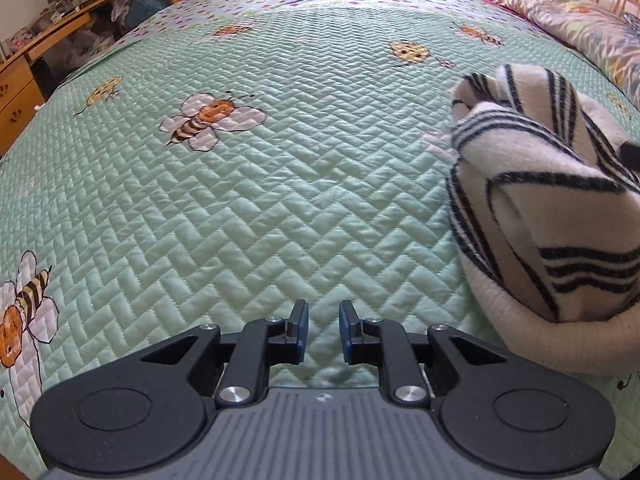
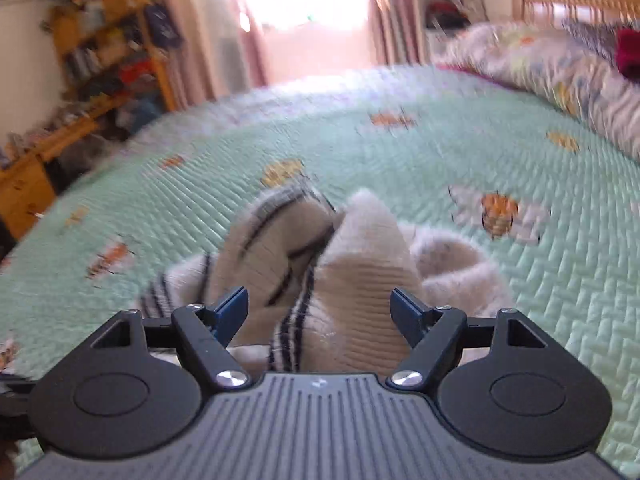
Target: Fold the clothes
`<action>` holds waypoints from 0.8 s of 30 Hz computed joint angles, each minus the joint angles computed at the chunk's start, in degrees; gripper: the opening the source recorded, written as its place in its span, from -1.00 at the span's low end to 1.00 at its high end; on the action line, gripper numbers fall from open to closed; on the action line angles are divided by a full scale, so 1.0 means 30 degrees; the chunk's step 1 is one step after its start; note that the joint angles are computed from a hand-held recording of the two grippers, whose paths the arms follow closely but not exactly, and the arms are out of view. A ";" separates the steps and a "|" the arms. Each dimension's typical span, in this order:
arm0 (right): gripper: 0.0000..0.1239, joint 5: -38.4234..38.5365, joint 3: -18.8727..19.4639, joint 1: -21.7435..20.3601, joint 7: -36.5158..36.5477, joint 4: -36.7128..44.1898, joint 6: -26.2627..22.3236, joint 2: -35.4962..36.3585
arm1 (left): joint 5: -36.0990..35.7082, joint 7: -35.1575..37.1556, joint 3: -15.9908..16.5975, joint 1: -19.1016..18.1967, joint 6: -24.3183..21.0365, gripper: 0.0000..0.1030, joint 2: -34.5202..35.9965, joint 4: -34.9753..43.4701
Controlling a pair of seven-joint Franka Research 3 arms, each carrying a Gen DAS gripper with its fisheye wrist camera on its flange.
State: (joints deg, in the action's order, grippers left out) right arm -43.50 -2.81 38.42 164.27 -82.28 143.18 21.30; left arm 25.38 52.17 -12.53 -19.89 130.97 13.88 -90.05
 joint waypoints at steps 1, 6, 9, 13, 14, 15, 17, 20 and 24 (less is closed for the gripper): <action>0.27 0.0490 0.0183 -0.0102 -0.0401 0.0648 -0.0194 0.0563 | -0.0125 -0.0042 0.0041 0.0107 0.0156 -0.56 -0.0109 -0.0183; -0.15 0.1892 0.0055 0.0425 -0.2375 0.3267 -0.0277 0.2802 | -0.0601 -0.0390 0.0205 0.0693 0.1007 -0.48 -0.0735 -0.1238; -0.54 0.2600 -0.0134 0.0964 -0.3890 0.4816 -0.0463 0.3791 | -0.0801 -0.0538 0.0262 0.1011 0.1296 -0.45 -0.1023 -0.1727; -0.99 0.6689 0.2030 -0.0466 -0.7262 0.4615 0.3263 0.3991 | -0.0977 -0.0732 0.0340 0.1389 0.1531 -0.44 -0.1361 -0.2268; -0.99 0.8082 0.3113 -0.0931 -0.8803 0.5080 0.3677 0.4413 | -0.0943 -0.0819 0.0368 0.1461 0.1527 -0.43 -0.1439 -0.2370; -0.99 0.8747 0.3760 -0.0903 -1.0288 0.5996 0.3201 0.4947 | -0.0934 -0.0904 0.0392 0.1542 0.1560 -0.42 -0.1540 -0.2501; -0.99 0.9491 0.4531 -0.0515 -1.2930 0.7594 0.2115 0.5845 | -0.0871 -0.1133 0.0442 0.1701 0.1689 -0.41 -0.1807 -0.2818; -0.95 0.9548 0.3527 0.0562 -1.3410 0.6990 0.2201 0.5274 | -0.0814 -0.1377 0.0480 0.1948 0.2022 -0.37 -0.2240 -0.3333; -0.39 0.3110 -0.2670 0.4405 -0.7005 0.4603 0.1721 0.3093 | -0.0693 -0.1599 0.0472 0.2170 0.2223 -0.33 -0.2496 -0.3667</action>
